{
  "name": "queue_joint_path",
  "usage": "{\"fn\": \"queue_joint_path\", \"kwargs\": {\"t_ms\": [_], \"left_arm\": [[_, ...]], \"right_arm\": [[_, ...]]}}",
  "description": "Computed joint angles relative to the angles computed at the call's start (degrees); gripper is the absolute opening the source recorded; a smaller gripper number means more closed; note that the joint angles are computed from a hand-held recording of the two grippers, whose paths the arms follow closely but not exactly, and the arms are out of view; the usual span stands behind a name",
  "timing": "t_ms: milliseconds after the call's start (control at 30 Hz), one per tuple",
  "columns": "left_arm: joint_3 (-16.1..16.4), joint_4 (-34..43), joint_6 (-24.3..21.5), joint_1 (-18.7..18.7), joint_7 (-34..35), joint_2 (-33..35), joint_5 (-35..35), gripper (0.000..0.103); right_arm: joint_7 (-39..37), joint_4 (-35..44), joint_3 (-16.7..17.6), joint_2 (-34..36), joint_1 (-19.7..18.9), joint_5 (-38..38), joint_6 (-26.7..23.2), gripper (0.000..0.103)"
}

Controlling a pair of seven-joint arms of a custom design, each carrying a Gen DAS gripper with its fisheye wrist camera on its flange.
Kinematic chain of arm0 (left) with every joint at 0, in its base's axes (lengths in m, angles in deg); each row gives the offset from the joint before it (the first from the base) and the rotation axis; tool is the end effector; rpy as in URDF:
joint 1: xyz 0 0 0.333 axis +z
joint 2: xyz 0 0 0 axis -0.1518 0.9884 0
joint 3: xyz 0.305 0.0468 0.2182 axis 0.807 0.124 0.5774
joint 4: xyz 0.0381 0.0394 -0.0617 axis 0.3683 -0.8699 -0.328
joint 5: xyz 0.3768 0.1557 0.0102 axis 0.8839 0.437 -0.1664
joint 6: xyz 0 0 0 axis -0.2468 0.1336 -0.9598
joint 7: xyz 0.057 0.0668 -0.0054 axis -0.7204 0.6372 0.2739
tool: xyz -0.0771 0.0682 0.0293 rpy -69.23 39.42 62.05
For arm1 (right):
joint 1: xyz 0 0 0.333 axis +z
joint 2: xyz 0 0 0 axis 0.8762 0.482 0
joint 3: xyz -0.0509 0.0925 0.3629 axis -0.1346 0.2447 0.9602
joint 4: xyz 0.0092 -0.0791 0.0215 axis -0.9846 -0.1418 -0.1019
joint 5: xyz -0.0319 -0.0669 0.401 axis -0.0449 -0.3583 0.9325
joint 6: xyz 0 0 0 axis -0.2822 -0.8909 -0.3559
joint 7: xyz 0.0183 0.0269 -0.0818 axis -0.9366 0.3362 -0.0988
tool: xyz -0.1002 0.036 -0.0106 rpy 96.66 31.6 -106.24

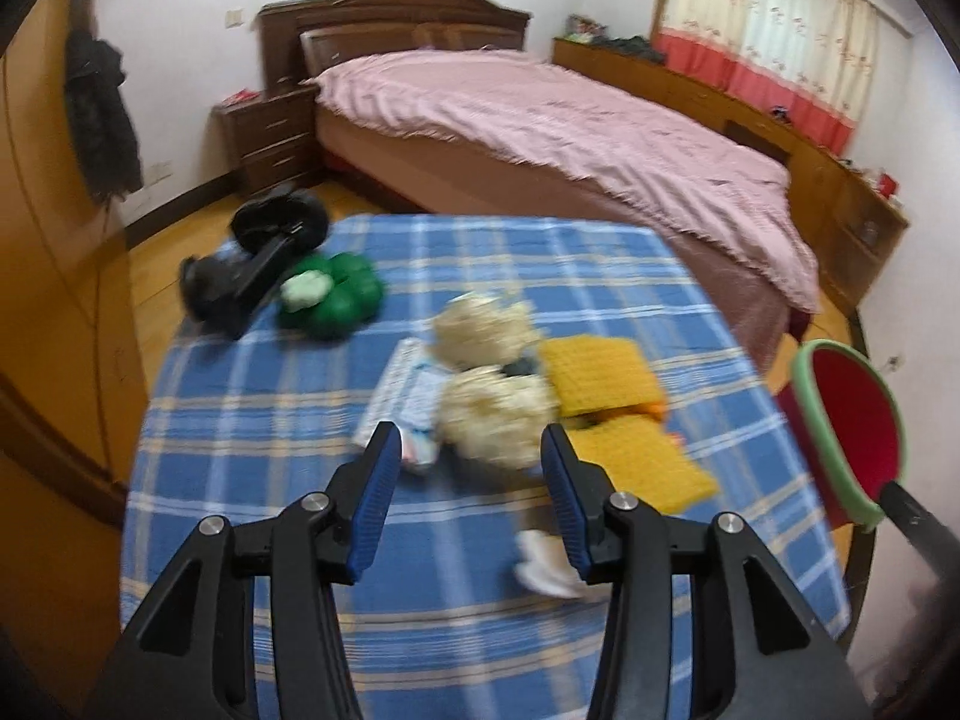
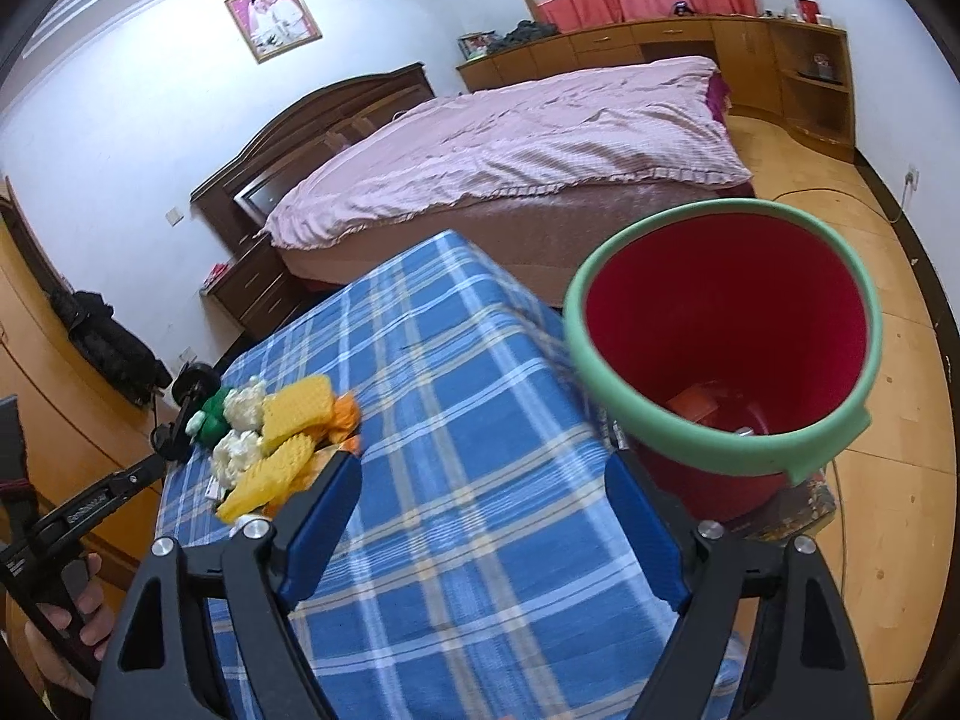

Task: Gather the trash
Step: 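Move both tools back over the table toward the remaining trash, then grasp the yellow foam net with the right tool while the left grasps the medicine box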

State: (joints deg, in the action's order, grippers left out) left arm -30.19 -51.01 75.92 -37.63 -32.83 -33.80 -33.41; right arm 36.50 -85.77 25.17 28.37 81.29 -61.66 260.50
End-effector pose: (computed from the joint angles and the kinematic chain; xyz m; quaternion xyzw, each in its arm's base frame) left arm 0.5921 -0.4112 0.4646 -0.7467 0.5630 -0.2545 0.2463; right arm 0.5923 0.2555 0.4617 -0.6231 0.6734 -0.1246 0.3778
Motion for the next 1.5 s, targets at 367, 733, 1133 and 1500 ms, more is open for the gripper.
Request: {"fn": "queue_joint_path", "kwargs": {"t_ms": [367, 733, 1133, 1500], "left_arm": [[0.13, -1.15, 3.34, 4.45, 6.64, 3.33, -7.81, 0.057], [2.42, 2.5, 4.66, 3.89, 16.24, 7.87, -13.61, 0.061], [5.5, 4.56, 6.24, 2.32, 17.7, 10.27, -13.03, 0.056], [6.71, -2.78, 8.55, 0.52, 5.79, 5.01, -6.06, 0.055]], "right_arm": [[-1.24, 6.76, 0.11, 4.99, 2.06, -1.02, -5.95, 0.086], [-0.29, 12.58, 0.37, 8.95, 2.59, -2.04, -9.1, 0.086], [-3.03, 18.48, 1.68, 12.56, 3.21, -1.27, -12.09, 0.09], [-8.56, 22.75, 4.83, 15.64, 2.46, 1.41, -15.72, 0.09]]}}
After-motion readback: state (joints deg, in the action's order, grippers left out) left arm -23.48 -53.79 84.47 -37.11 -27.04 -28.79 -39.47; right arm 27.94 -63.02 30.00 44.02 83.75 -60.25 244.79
